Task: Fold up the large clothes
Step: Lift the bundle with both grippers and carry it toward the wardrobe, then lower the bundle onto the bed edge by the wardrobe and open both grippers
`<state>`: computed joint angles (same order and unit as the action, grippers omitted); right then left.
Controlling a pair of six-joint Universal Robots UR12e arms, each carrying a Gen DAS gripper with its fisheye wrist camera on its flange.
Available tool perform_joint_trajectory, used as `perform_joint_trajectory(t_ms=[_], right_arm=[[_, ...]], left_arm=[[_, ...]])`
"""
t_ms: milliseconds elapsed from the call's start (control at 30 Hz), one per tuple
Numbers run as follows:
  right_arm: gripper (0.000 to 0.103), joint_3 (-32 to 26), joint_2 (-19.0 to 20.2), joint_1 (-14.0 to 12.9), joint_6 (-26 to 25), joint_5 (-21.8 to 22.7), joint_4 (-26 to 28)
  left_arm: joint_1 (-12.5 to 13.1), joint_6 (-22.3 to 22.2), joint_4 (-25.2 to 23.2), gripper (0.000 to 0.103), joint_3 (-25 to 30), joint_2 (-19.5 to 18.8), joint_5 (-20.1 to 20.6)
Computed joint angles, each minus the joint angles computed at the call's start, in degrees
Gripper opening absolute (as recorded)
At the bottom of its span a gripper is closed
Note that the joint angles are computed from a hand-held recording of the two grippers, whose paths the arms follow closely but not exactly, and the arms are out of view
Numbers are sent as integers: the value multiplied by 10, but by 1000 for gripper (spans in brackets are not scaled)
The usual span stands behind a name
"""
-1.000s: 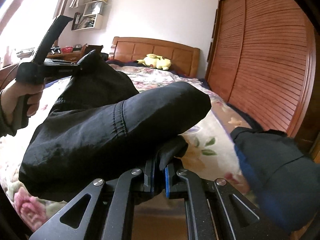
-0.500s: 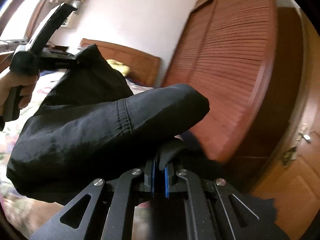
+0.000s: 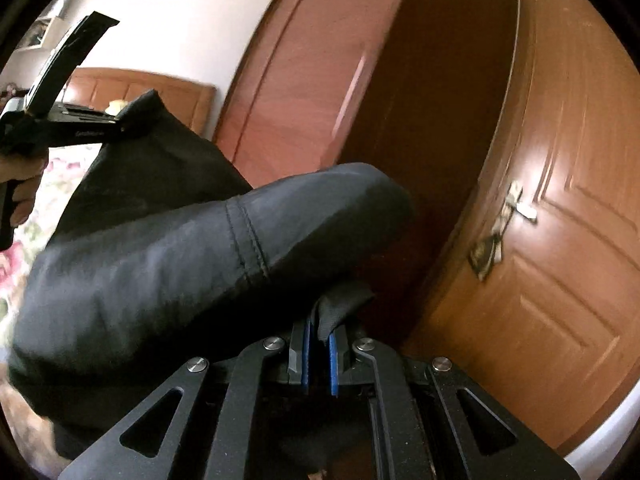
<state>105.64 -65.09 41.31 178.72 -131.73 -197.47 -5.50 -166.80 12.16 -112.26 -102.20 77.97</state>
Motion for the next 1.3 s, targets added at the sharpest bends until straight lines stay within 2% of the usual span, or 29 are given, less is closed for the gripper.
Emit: perform_joint_trajectory(t_ms=[67, 167, 300, 433, 500, 567, 600, 633, 667, 733, 767, 800, 867, 1033, 1133, 1200, 1300], right_arm=[[6, 6, 2, 3, 13, -5, 21], [7, 7, -1, 3, 43, 6, 46], [8, 5, -1, 0, 77, 29, 48], [14, 10, -9, 7, 94, 20, 51], [21, 12, -16, 7, 108, 21, 55], [43, 17, -21, 7, 116, 14, 48], [49, 18, -23, 7, 117, 12, 43], [59, 21, -25, 9, 115, 10, 33], [61, 27, -25, 8, 109, 6, 17], [62, 30, -20, 10, 100, -6, -11], [63, 29, -22, 15, 99, -12, -18], [63, 33, -21, 22, 96, -20, -31], [64, 27, -17, 34, 89, -29, -42], [65, -7, 2, 42, 67, -2, -56], [65, -26, 3, 36, 75, 47, -19], [65, -33, 4, 21, 79, 71, 15], [65, -42, 0, 8, 98, 89, 89]], left_arm=[[-7, 19, -11, 12, 5, -11, 21], [-6, 9, -19, 14, 10, -21, 31], [10, 9, -37, 28, -3, -15, 3], [28, -2, -41, 30, -25, -1, -32], [33, 4, -33, 31, -37, 5, -41], [38, 15, -25, 31, -52, 15, -52], [43, 24, -26, 32, -60, 21, -65], [47, 36, -28, 35, -69, 30, -75], [50, 43, -28, 42, -73, 33, -80], [55, 61, -22, 43, -90, 47, -92], [59, 66, -21, 51, -97, 52, -99], [62, 69, -20, 65, -101, 56, -104], [70, 71, -12, 80, -116, 66, -122], [86, 74, -27, 85, -138, 84, -152], [92, 74, -34, 85, -151, 92, -151], [99, 75, -36, 86, -161, 98, -155], [111, 89, -63, 97, -174, 113, -163]])
